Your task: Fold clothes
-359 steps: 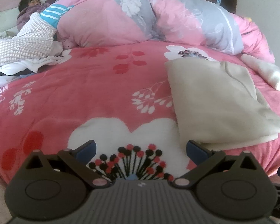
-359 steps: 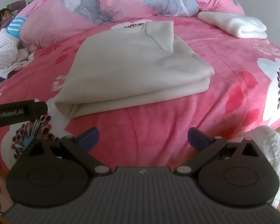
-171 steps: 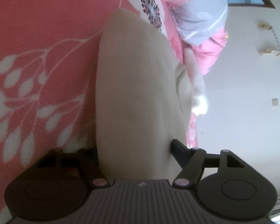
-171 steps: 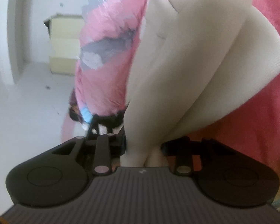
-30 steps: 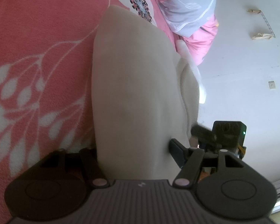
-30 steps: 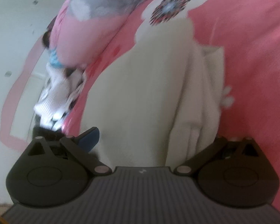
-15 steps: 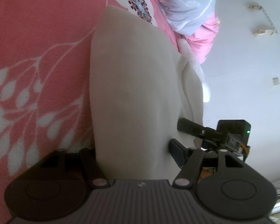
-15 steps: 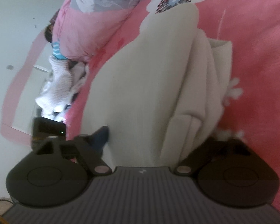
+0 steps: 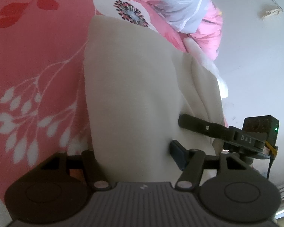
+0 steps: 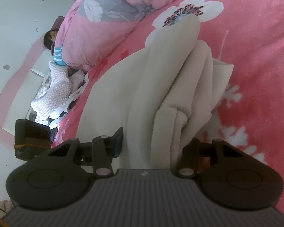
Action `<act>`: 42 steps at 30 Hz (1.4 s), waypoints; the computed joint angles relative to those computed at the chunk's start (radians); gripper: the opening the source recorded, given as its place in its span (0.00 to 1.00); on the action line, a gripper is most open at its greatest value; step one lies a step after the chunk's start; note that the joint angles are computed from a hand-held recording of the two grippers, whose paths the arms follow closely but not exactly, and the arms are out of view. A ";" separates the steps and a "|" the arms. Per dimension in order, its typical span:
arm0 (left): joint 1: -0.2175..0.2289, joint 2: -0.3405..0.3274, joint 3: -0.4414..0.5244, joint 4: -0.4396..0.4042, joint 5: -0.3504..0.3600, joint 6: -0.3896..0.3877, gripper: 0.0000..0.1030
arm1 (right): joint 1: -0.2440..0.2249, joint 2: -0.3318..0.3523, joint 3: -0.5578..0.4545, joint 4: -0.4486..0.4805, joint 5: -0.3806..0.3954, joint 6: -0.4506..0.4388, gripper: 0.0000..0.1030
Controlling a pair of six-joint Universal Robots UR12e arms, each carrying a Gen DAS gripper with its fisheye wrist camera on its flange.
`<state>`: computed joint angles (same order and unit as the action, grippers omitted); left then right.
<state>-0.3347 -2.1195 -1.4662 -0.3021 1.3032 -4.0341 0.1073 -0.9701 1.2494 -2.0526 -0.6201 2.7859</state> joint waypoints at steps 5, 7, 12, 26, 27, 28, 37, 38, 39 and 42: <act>-0.001 0.006 0.003 -0.003 0.026 0.029 0.62 | -0.001 -0.018 0.021 -0.034 0.007 0.002 0.43; -0.008 0.001 0.016 -0.004 0.040 0.031 0.62 | -0.001 -0.024 0.028 -0.048 0.011 0.004 0.43; -0.012 0.003 0.013 0.014 0.059 0.048 0.62 | -0.001 -0.039 0.045 -0.081 0.020 0.014 0.42; -0.044 -0.026 0.148 -0.053 0.065 0.200 0.62 | -0.054 -0.076 0.091 -0.276 0.094 0.091 0.42; -0.047 -0.035 0.170 -0.067 0.064 0.215 0.62 | -0.062 -0.073 0.089 -0.293 0.102 0.102 0.42; -0.049 -0.052 0.202 -0.084 0.060 0.228 0.62 | -0.070 -0.068 0.083 -0.306 0.105 0.112 0.42; -0.070 -0.202 0.465 -0.205 0.004 0.337 0.62 | -0.130 -0.005 -0.010 -0.410 0.077 0.185 0.42; -0.071 -0.224 0.500 -0.217 -0.004 0.347 0.62 | -0.135 0.004 -0.026 -0.417 0.066 0.188 0.42; -0.072 -0.257 0.556 -0.232 -0.012 0.356 0.62 | -0.140 0.013 -0.043 -0.423 0.055 0.191 0.42; -0.074 -0.361 0.729 -0.270 -0.038 0.381 0.62 | -0.153 0.046 -0.108 -0.431 0.012 0.190 0.42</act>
<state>-0.4086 -2.4801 -0.7374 -0.5726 1.2657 -3.6533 -0.0460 -0.9245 1.1409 -2.4836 -0.6083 2.9760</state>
